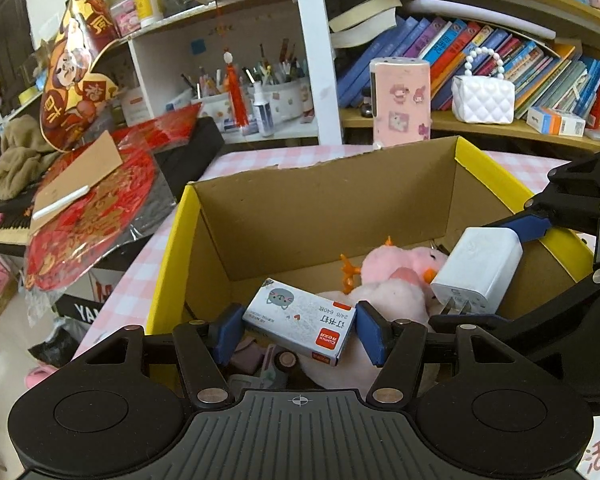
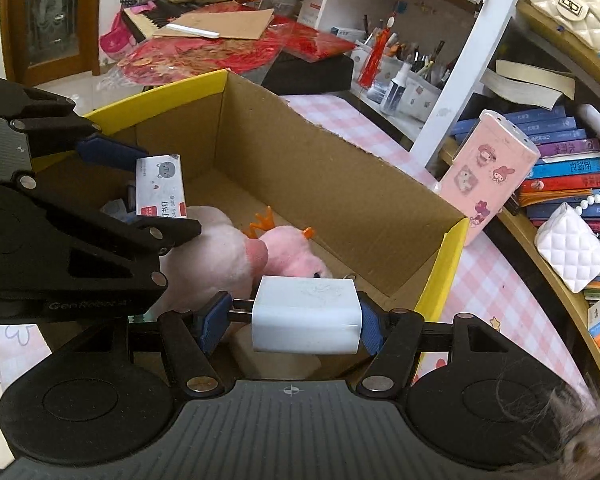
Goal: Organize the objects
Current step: 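Open the left tool to drop the small box while the right tool releases the charger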
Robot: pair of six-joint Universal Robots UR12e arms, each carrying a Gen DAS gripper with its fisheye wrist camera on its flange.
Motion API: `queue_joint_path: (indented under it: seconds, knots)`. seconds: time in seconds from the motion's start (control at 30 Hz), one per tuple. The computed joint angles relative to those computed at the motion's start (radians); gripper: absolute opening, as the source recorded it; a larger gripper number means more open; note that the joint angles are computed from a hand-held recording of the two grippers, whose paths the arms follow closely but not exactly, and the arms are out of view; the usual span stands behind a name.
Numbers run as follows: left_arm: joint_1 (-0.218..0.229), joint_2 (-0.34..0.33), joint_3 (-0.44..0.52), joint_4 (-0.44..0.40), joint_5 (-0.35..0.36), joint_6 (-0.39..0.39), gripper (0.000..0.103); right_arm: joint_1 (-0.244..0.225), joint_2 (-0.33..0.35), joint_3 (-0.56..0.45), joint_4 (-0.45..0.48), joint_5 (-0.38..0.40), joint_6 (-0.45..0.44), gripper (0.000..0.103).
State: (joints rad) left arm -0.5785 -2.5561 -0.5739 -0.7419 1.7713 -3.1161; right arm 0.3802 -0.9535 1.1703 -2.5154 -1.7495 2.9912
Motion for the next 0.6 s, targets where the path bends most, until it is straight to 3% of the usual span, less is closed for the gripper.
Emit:
queue_joint_path:
  seconds: [0.17,0.27,0.6]
  knots:
    - [0.002,0.011,-0.02,0.026,-0.004,-0.006,0.062,0.005,0.0,0.007,-0.025,-0.025,0.002,0.063]
    - [0.001,0.027,-0.054,0.086,0.005,-0.003,0.076,0.014,-0.003,0.028,-0.095,-0.072,-0.002,0.07]
    - [0.0,0.108,-0.199,0.297,0.029,-0.036,0.082,0.052,-0.042,0.107,-0.292,-0.199,0.055,0.07]
